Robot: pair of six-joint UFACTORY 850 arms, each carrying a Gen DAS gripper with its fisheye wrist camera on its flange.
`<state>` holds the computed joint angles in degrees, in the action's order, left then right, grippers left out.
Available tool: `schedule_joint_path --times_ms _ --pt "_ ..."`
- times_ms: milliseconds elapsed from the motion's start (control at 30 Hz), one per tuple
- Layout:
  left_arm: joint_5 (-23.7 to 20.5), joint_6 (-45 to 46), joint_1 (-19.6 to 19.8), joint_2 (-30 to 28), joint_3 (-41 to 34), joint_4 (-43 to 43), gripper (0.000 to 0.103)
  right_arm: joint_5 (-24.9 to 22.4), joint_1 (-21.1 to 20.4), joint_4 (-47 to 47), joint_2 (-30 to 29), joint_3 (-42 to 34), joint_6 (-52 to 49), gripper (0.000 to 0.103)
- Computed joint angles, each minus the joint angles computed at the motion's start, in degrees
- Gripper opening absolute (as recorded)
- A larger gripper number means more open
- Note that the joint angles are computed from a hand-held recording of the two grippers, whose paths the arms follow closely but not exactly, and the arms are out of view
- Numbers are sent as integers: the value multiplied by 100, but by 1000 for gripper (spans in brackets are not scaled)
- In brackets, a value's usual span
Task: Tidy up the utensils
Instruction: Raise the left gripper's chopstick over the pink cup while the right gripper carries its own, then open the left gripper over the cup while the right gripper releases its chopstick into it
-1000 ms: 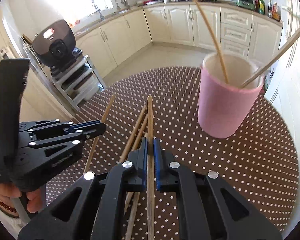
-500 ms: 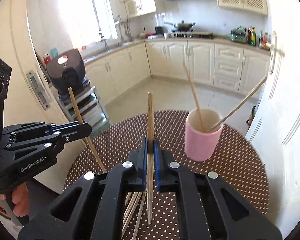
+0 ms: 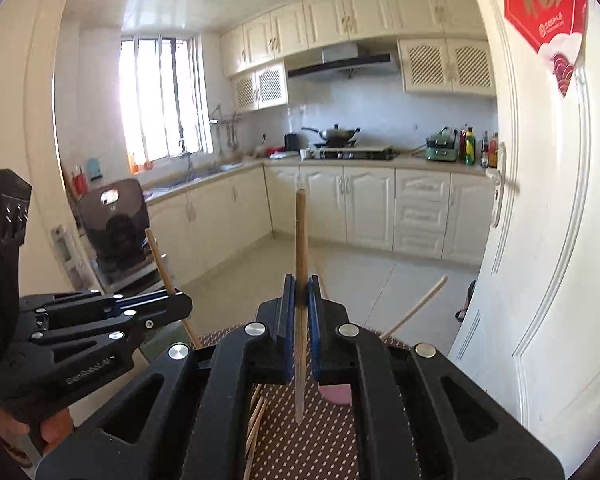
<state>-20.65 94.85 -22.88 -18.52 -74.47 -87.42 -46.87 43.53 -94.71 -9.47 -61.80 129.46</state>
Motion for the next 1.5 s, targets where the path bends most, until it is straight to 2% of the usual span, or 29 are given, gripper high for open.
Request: schedule_joint_path --times_ms 167,300,433,533,767,900,1167,1300,1500 --pt "-35 1096 -108 -250 -281 -1542 6 -658 -13 -436 7 50 272 5" --pt "-97 2011 -197 -452 -454 -2748 6 -925 -109 -815 -84 97 615 5" --pt "-181 2640 -286 -744 -693 -3628 6 -1048 -231 -1093 -232 117 812 5" --pt "-227 3111 -342 -954 -806 -4106 6 -958 -380 -1246 -306 191 999 5" --pt "-154 2872 -360 -1322 -1016 -3631 6 -444 -675 -1443 -374 335 1487 5" --pt "-100 3224 -390 -1360 -920 -3809 6 -348 -691 -1441 -426 398 1638 5" --pt "48 3039 -428 -1402 -872 -3458 6 -232 -666 -1372 -528 466 1719 5" --pt "158 2374 -430 -1438 -934 -2707 7 -179 -672 -1336 -593 470 1774 5" --pt "217 2179 -392 -1395 -864 -2433 8 -46 -667 -1280 -590 511 1851 5"
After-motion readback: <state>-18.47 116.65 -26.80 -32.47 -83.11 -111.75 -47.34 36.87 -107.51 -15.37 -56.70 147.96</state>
